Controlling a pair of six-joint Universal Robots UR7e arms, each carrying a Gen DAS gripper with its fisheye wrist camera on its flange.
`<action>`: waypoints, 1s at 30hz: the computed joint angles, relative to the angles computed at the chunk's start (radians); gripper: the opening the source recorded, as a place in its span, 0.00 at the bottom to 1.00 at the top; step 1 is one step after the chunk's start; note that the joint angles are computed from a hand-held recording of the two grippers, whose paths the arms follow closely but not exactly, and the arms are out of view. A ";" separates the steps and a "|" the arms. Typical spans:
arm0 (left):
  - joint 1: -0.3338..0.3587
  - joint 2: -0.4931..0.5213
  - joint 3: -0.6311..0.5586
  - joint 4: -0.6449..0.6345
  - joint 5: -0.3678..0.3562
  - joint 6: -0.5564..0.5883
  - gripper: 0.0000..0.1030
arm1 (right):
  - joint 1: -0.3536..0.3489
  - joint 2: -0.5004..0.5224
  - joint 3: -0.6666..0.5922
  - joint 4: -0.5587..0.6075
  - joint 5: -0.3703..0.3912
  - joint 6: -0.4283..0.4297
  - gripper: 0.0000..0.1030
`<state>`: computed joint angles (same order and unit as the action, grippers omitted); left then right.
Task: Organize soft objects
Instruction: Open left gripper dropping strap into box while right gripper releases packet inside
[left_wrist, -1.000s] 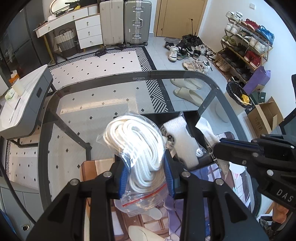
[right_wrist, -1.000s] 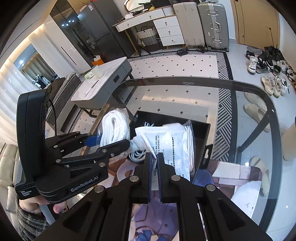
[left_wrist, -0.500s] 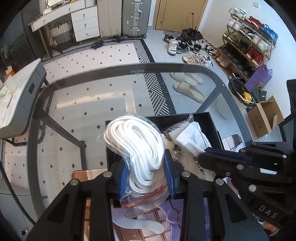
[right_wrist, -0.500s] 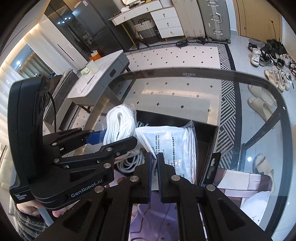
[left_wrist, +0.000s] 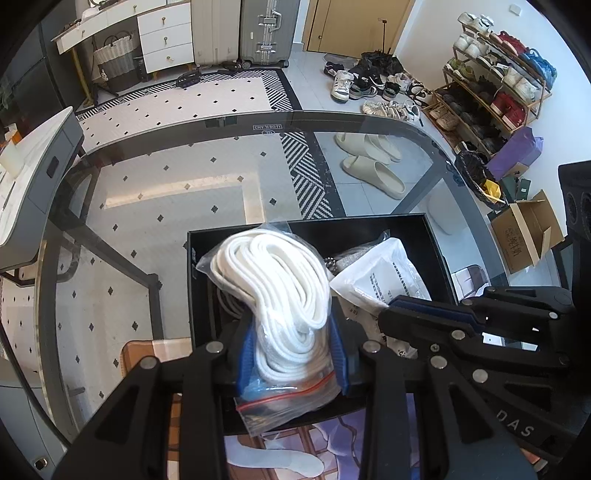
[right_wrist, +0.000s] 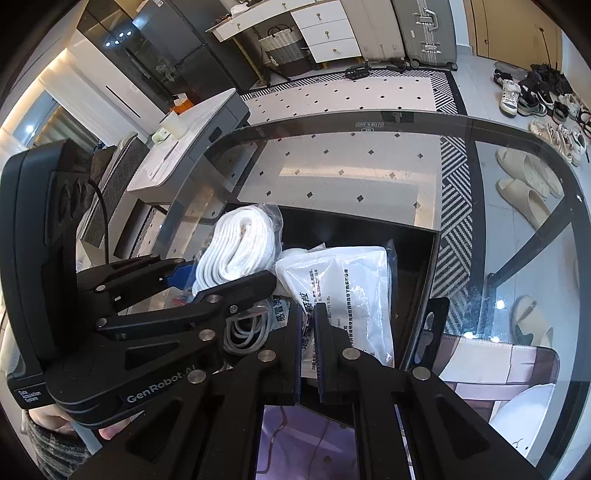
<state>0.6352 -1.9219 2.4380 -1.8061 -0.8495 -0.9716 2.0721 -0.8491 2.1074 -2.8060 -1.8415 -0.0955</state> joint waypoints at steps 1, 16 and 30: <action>0.000 0.003 0.003 -0.005 0.002 0.000 0.32 | -0.001 0.000 0.000 0.000 -0.001 -0.001 0.05; -0.021 -0.048 -0.005 0.072 -0.005 -0.064 0.56 | -0.001 -0.036 0.028 -0.003 -0.003 -0.002 0.34; -0.122 -0.120 -0.040 0.247 0.004 -0.174 0.75 | 0.043 -0.117 0.066 -0.030 -0.025 0.028 0.65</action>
<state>0.5135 -2.0415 2.3976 -1.5594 -0.8458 -1.1454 2.1155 -0.9665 2.1736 -2.8357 -1.8666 -0.0675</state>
